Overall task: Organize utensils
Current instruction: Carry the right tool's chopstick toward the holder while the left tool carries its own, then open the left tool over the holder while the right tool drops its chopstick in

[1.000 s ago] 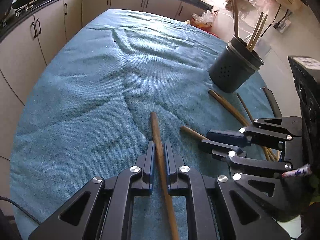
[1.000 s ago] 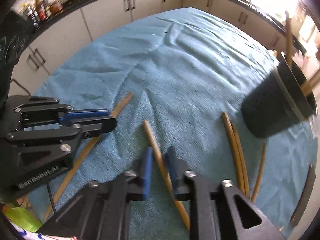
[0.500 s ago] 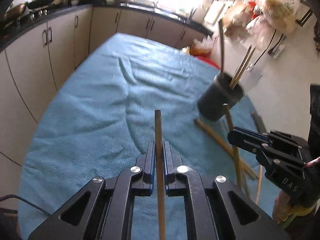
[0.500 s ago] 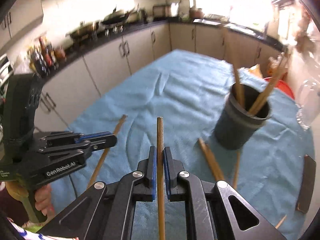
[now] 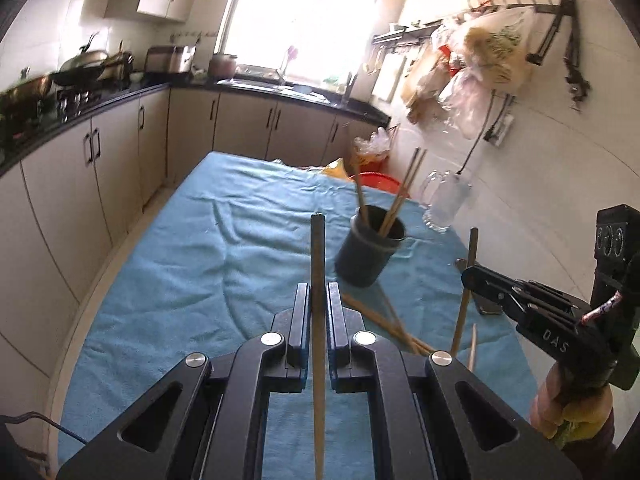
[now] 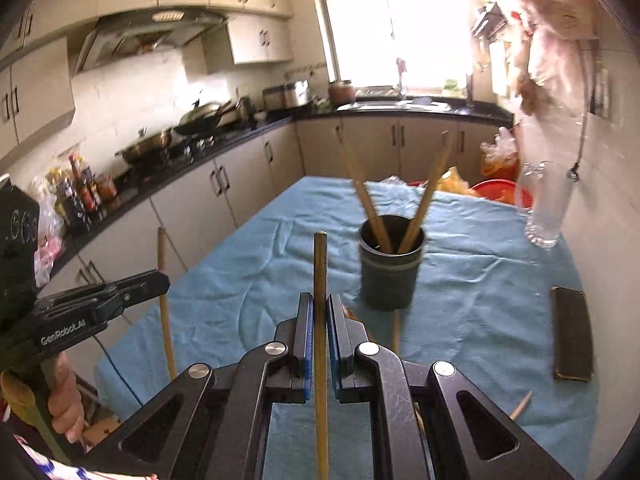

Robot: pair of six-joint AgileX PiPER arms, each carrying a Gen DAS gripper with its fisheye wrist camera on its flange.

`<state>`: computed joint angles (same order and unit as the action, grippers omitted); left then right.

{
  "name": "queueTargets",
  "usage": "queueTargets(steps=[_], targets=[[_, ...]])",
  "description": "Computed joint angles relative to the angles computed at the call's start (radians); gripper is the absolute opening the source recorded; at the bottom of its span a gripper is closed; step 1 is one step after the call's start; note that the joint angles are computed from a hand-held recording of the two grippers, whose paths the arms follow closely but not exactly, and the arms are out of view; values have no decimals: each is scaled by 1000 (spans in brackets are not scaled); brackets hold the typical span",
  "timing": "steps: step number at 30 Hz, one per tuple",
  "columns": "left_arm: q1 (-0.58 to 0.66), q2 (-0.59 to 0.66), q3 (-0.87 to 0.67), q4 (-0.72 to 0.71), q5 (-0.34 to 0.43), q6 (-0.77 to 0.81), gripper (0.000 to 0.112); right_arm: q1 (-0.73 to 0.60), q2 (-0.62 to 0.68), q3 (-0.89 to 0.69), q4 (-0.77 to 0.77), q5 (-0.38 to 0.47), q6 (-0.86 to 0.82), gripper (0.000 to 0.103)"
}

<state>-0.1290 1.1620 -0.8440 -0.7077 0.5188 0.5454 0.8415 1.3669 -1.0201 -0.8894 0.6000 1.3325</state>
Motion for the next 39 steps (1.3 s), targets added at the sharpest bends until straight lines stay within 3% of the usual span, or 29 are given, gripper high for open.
queueTargets(steps=[9, 19, 28, 33, 39], targets=[[-100, -85, 3, 163, -32, -179, 7, 84, -137, 80, -159, 113, 187, 7], [-161, -31, -129, 241, -20, -279, 7, 55, -171, 54, -214, 112, 216, 7], [-200, 144, -404, 304, -27, -365, 7, -105, -110, -100, -169, 18, 78, 7], [-206, 318, -656, 314, 12, -422, 7, -247, -9, -247, -113, -83, 2, 7], [-251, 544, -957, 435, 47, -540, 7, -364, 135, -402, -88, -151, -31, 7]])
